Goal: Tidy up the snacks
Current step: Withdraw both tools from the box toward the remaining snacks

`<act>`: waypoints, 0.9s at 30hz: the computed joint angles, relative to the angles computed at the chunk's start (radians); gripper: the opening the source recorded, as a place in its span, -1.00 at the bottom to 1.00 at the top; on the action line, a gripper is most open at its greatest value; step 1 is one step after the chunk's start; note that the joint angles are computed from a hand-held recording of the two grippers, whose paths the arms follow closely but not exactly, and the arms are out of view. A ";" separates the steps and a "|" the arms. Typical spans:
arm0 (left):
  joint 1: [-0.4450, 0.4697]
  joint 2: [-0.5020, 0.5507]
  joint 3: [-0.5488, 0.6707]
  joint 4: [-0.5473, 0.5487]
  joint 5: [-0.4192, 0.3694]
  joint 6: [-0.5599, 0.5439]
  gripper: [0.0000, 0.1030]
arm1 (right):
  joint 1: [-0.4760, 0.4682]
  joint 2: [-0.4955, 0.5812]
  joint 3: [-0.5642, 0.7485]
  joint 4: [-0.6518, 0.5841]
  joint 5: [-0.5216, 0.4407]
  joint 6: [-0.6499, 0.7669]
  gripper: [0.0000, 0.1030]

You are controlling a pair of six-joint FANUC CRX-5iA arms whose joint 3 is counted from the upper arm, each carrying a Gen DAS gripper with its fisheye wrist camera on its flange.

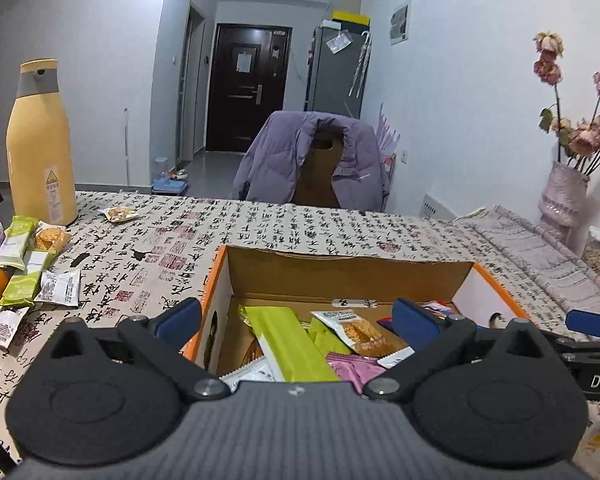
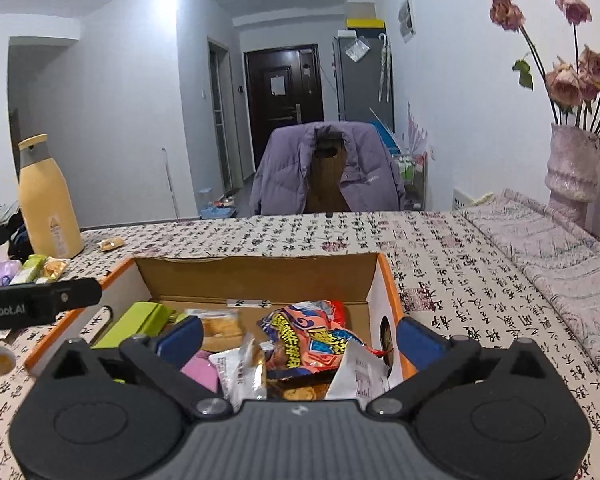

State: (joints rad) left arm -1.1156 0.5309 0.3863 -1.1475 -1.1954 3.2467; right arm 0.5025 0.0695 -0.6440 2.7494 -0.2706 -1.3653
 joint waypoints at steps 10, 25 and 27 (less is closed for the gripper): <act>-0.081 -0.045 -0.088 -0.065 -0.021 0.108 1.00 | 0.010 -0.105 -0.105 0.093 -0.052 -0.072 1.00; -0.177 -0.081 -0.192 -0.084 -0.034 0.218 1.00 | 0.041 -0.201 -0.241 0.140 -0.114 -0.136 1.00; -0.186 -0.081 -0.202 -0.082 -0.031 0.231 1.00 | 0.047 -0.210 -0.257 0.143 -0.123 -0.140 1.00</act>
State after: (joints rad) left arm -1.3020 0.4501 0.1842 -1.2291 -1.2267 3.4773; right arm 0.5493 -0.1403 -0.9010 2.8920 -0.3941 -1.5049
